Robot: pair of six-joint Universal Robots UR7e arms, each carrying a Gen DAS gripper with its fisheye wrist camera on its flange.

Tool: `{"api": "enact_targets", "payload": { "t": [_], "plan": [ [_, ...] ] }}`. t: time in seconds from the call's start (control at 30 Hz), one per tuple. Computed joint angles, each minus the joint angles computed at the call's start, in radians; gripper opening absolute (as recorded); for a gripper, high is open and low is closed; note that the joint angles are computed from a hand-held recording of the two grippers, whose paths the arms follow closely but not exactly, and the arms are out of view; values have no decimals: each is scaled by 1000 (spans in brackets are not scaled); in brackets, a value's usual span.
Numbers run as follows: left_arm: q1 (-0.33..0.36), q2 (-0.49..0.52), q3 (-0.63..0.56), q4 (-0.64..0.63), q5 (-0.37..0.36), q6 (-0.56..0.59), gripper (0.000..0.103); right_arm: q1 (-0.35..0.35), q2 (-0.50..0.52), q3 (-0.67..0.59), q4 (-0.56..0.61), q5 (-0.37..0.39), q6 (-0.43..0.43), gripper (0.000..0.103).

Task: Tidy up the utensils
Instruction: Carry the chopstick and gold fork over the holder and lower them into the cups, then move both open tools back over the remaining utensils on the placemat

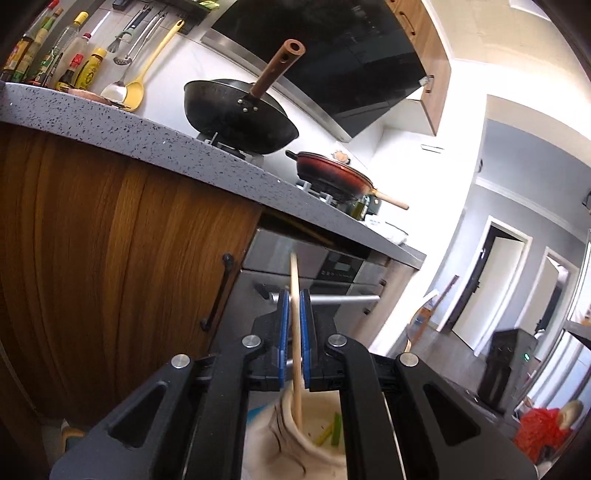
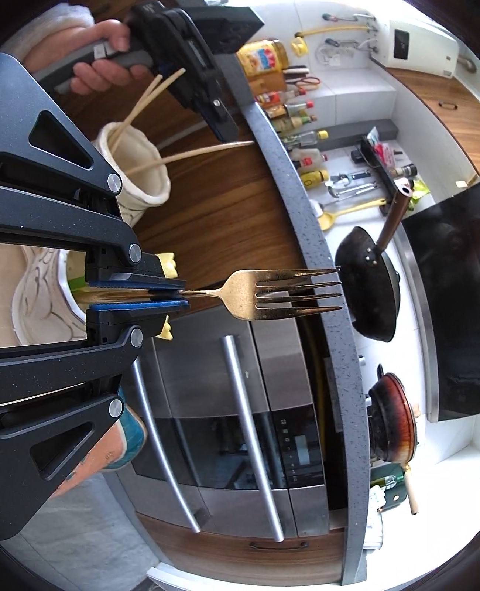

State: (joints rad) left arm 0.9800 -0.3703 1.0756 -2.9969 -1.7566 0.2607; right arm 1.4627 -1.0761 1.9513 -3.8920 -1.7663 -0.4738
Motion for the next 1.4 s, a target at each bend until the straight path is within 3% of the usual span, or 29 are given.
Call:
{"api": "enact_targets", "payload": {
  "t": [0.27, 0.37, 0.5, 0.8, 1.07, 1.2, 1.4],
  "plan": [
    [-7, -42, 100, -44, 49, 51, 8, 4, 18, -18, 37, -37, -6, 7],
    [-9, -43, 106, -61, 63, 56, 27, 5, 17, -18, 40, -42, 1, 7],
    [-12, -47, 117, -77, 78, 64, 31, 6, 18, -21, 39, -46, -2, 9],
    [-15, -91, 183, -105, 128, 67, 44, 11, 14, -1, -9, -37, -1, 33],
    [-35, -182, 335, -169, 233, 110, 55, 29, -25, 73, -51, -37, 1, 52],
    [-51, -218, 415, -213, 298, 140, 71, 44, -32, 121, -83, -54, -10, 78],
    [-71, -262, 517, -234, 378, 150, 90, 58, -36, 198, -117, -74, -14, 93]
  ]
}}
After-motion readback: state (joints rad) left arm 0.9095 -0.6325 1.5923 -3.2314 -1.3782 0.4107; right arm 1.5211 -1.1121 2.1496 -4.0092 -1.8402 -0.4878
